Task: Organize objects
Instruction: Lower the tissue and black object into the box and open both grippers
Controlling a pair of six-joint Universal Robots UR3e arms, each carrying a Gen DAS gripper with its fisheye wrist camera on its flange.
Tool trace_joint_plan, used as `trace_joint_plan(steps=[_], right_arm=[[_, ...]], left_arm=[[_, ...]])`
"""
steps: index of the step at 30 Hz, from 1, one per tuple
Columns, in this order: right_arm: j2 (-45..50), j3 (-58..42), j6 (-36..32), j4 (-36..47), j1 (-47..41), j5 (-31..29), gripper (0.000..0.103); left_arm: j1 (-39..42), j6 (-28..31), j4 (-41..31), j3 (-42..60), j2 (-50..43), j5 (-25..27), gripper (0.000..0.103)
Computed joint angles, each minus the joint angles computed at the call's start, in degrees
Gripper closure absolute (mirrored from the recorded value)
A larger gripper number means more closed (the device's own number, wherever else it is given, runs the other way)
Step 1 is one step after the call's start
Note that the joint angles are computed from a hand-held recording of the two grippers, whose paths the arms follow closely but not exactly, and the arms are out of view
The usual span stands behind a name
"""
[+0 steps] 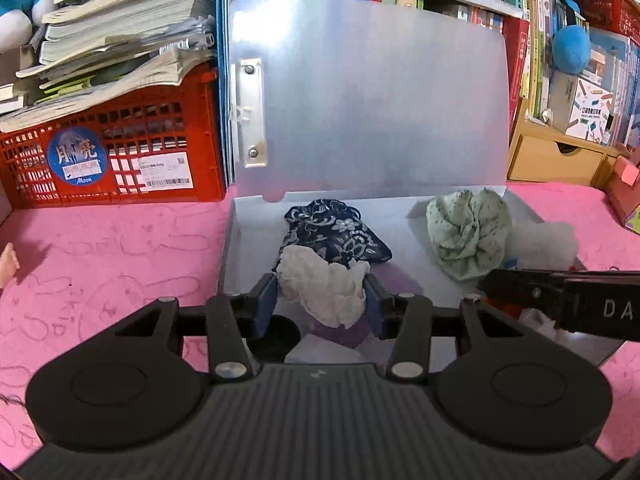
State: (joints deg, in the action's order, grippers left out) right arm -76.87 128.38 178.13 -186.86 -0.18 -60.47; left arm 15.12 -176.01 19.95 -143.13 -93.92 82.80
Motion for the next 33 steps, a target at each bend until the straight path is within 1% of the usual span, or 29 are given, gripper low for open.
trace_joint_plan(steps=[5, 8, 15, 16, 18, 19, 21, 26, 33], right_arm=[[0.5, -1.0, -0.7, 0.6, 0.6, 0.1, 0.067], [0.8, -1.0, -0.2, 0.0, 0.9, -0.3, 0.064], [0.3, -0.5, 0.2, 0.0, 0.6, 0.1, 0.065], [0.1, -0.2, 0.2, -0.2, 0.4, 0.3, 0.065], [-0.6, 0.5, 0.3, -0.4, -0.1, 0.9, 0.063], [-1.0, 0.8, 0.4, -0.4, -0.3, 1.2, 0.060], [-1.7, 1.2, 0.4, -0.4, -0.5, 1.2, 0.057], [-4.0, 3.0, 0.2, -0.6, -1.5, 1.6, 0.051], [-7.9, 6.6, -0.6, -2.3, -2.6, 1.5, 0.040]], left_arm=[[0.3, -0.2, 0.4, 0.1, -0.5, -0.3, 0.050], [-0.1, 0.3, 0.6, 0.0, -0.3, 0.1, 0.050], [-0.4, 0.1, -0.8, 0.0, 0.9, 0.5, 0.048], [-0.3, 0.1, -1.1, 0.0, 1.2, 0.5, 0.046], [-0.3, 0.0, -1.4, -0.2, 1.6, 0.5, 0.034], [-0.1, 0.0, -1.6, -0.3, 2.0, 0.3, 0.031], [0.2, -0.1, -2.2, -0.5, 2.7, 0.0, 0.024], [0.4, -0.3, -3.8, -0.9, 5.1, 0.1, 0.020], [0.4, -0.3, -6.1, -2.6, 9.2, 0.4, 0.019]])
